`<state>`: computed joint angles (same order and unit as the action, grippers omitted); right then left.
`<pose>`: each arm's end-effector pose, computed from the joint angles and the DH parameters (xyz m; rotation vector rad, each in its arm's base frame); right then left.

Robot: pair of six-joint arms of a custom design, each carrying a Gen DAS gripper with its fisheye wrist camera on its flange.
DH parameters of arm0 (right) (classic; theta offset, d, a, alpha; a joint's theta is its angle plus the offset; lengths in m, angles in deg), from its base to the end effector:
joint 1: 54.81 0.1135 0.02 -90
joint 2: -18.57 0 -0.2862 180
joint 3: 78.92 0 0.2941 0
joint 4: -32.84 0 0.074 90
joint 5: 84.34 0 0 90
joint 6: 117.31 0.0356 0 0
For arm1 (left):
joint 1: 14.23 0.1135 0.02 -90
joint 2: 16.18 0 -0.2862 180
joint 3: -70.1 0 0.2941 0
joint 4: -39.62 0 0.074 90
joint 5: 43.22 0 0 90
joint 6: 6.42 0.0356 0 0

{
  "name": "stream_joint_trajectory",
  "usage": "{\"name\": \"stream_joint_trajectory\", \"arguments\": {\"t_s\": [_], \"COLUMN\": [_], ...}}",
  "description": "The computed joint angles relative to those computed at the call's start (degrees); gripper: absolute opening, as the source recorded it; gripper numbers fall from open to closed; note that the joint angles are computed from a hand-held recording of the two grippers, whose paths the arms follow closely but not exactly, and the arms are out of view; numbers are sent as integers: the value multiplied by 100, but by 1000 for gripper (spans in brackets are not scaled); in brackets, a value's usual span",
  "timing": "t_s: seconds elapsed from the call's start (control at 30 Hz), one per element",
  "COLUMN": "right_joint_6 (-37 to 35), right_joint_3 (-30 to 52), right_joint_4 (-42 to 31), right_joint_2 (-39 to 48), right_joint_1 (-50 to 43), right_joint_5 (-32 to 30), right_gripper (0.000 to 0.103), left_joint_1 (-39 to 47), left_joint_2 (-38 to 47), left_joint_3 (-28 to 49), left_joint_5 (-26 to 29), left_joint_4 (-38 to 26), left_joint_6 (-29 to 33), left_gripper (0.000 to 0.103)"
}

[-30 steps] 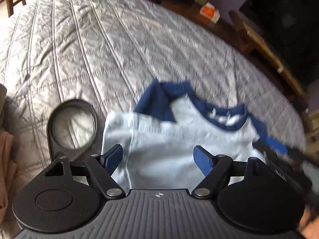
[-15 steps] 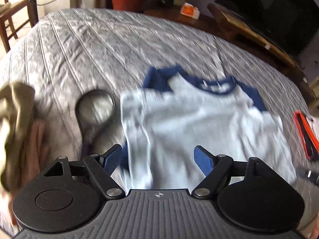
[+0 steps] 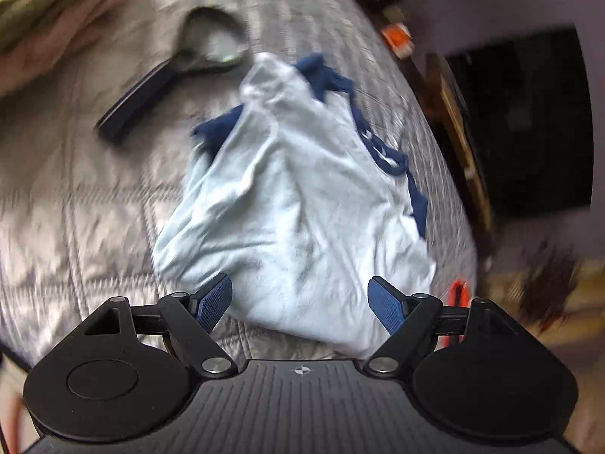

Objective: Fold clothes

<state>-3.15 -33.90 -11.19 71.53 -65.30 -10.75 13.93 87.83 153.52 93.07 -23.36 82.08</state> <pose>0.2039 -0.0275 0.2161 0.6206 2.4031 0.4566 0.3433 0.1546 0.1898 -0.6171 2.5794 -1.0685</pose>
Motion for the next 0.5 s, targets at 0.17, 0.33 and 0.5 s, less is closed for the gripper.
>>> {"name": "stream_joint_trajectory", "arguments": {"t_s": [0.17,0.33,0.5], "right_joint_6": [-185,146,429], "right_joint_3": [-64,-268,-542], "right_joint_4": [65,437,744], "right_joint_2": [77,203,329], "right_joint_1": [-161,-565,-1008], "right_joint_5": [-90,-656,-1521], "right_gripper": [60,60,61], "left_joint_1": [113,119,159], "left_joint_2": [94,136,102], "left_joint_3": [-161,-238,-328], "left_joint_5": [177,33,81], "left_joint_4": [32,501,805], "left_joint_6": [-487,-1024,-1402], "left_gripper": [84,85,85]}}
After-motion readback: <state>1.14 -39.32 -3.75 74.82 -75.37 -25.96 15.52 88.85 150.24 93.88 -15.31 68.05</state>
